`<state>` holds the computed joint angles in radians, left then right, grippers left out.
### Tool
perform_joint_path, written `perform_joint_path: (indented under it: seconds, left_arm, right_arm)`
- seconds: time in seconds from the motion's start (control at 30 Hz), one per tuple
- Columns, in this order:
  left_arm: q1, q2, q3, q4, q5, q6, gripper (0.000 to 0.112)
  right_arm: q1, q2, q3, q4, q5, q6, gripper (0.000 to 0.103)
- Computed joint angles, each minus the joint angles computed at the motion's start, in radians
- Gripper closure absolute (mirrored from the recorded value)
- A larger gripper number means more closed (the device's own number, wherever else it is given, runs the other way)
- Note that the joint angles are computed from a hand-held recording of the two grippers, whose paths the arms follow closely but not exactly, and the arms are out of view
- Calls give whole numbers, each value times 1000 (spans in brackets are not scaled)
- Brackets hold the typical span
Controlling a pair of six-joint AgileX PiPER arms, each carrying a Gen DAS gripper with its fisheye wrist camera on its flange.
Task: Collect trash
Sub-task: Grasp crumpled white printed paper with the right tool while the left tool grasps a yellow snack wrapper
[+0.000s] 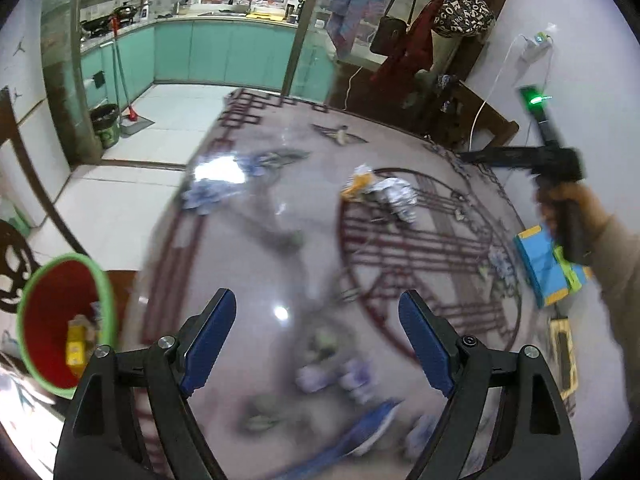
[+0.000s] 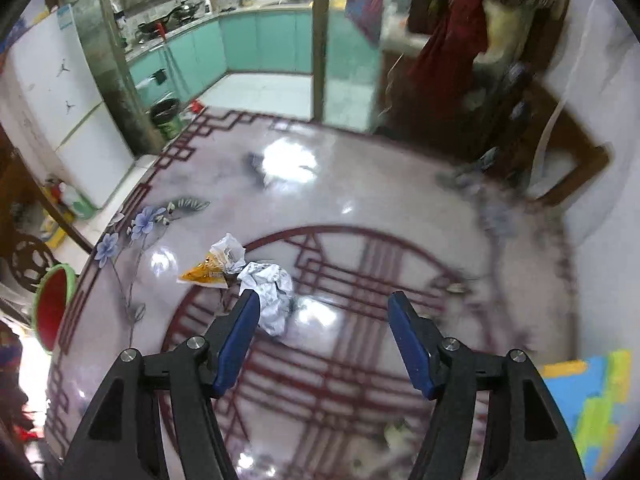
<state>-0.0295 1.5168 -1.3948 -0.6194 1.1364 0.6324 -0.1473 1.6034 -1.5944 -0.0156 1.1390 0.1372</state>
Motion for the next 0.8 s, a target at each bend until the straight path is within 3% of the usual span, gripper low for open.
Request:
perform_joint_path:
  seconds: [0.13, 0.37, 0.4, 0.43, 0.47, 0.53, 0.67, 0.8]
  left_arm:
    - [-122, -4, 34, 95, -106, -197, 28]
    - [-322, 57, -35, 353, -238, -458, 28]
    - [-347, 86, -62, 391, -261, -487, 28]
    - [-368, 112, -83, 416, -276, -510, 28]
    - [-385, 145, -114, 435, -285, -530, 28]
    - [-413, 219, -182, 444, -297, -546, 28]
    - [-464, 342, -280, 467, -363, -544, 28]
    - [-494, 481, -418, 478, -326, -547, 28]
  right_arm:
    - [-90, 130, 63, 212, -129, -117, 38]
    - [-80, 282, 75, 354, -206, -260, 38]
    - [-85, 293, 82, 384, -219, -297, 39]
    - [-84, 296, 104, 414, -248, -322, 56]
    - [-103, 298, 118, 482, -257, -378, 62]
    - [-108, 281, 150, 504, -277, -404, 62]
    - [-128, 114, 331, 481, -408, -456, 63]
    - [-188, -53, 508, 481, -482, -421, 63]
